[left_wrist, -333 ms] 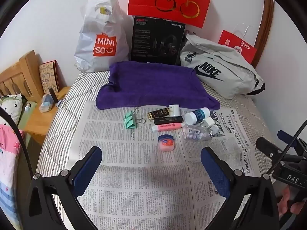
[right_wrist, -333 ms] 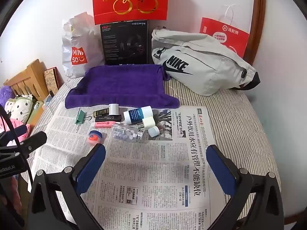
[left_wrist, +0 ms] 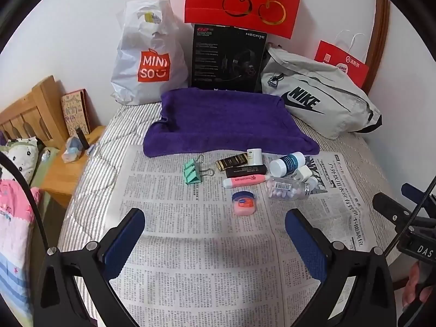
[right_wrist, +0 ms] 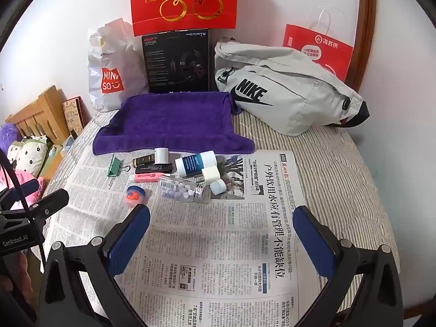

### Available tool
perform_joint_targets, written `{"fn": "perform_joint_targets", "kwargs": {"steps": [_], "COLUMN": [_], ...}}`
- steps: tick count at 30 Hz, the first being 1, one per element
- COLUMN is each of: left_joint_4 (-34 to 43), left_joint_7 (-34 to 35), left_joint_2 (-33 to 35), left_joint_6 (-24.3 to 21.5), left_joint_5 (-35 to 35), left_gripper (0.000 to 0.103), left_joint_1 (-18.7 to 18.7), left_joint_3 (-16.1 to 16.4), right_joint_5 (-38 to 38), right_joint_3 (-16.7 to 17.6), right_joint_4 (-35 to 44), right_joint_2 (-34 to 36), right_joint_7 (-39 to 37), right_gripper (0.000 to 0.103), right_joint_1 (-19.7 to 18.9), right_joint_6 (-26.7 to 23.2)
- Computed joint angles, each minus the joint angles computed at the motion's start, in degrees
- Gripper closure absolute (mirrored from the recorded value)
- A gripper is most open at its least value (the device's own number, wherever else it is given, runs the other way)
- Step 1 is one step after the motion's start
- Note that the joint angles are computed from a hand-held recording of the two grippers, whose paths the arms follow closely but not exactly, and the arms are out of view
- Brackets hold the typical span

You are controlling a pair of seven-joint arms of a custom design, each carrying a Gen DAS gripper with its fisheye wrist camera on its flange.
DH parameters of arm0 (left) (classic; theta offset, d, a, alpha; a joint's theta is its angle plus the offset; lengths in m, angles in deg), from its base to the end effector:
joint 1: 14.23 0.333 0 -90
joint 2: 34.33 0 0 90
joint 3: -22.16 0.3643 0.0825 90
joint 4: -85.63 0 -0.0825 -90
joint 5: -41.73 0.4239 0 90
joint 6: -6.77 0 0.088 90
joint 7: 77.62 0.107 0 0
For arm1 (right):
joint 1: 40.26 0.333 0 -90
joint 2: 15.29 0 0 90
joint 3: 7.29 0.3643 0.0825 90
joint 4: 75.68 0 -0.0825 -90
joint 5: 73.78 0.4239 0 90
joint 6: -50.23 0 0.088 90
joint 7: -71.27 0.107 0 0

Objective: Organize rigid objects

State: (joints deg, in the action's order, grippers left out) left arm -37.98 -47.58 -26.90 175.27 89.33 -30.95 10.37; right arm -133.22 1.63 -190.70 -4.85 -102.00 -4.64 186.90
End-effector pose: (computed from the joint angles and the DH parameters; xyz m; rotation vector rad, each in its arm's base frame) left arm 0.5268 -0.3368 0.4230 -1.6523 2.0299 -0.8312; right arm 0.4717 0.4472 0.4147 -1.6094 1.9681 -0.7880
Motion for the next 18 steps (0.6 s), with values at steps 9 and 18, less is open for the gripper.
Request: {"fn": "perform_joint_targets", "kwargs": {"steps": [9, 18], "left_joint_4": [-0.5, -0.8], "left_joint_7": [-2.0, -4.7], "left_joint_2": [-0.7, -1.4], "left_joint_6": [0.3, 0.5], "left_joint_5": [2.0, 4.4], "left_gripper": [0.000, 0.000], "left_joint_1": [0.2, 0.5], "left_joint_3": [0.4, 0.6], "right_joint_5": [-0.4, 0.4], "right_joint_3": [0.0, -0.1], "right_joint_4": [-0.5, -0.9], "right_joint_2": [-0.1, -0.1], "right_joint_7": [0.9, 0.7], "right_gripper": [0.000, 0.000], "right_joint_1": [-0.3, -0.4], "right_joint_6": [1.2, 2.2]}}
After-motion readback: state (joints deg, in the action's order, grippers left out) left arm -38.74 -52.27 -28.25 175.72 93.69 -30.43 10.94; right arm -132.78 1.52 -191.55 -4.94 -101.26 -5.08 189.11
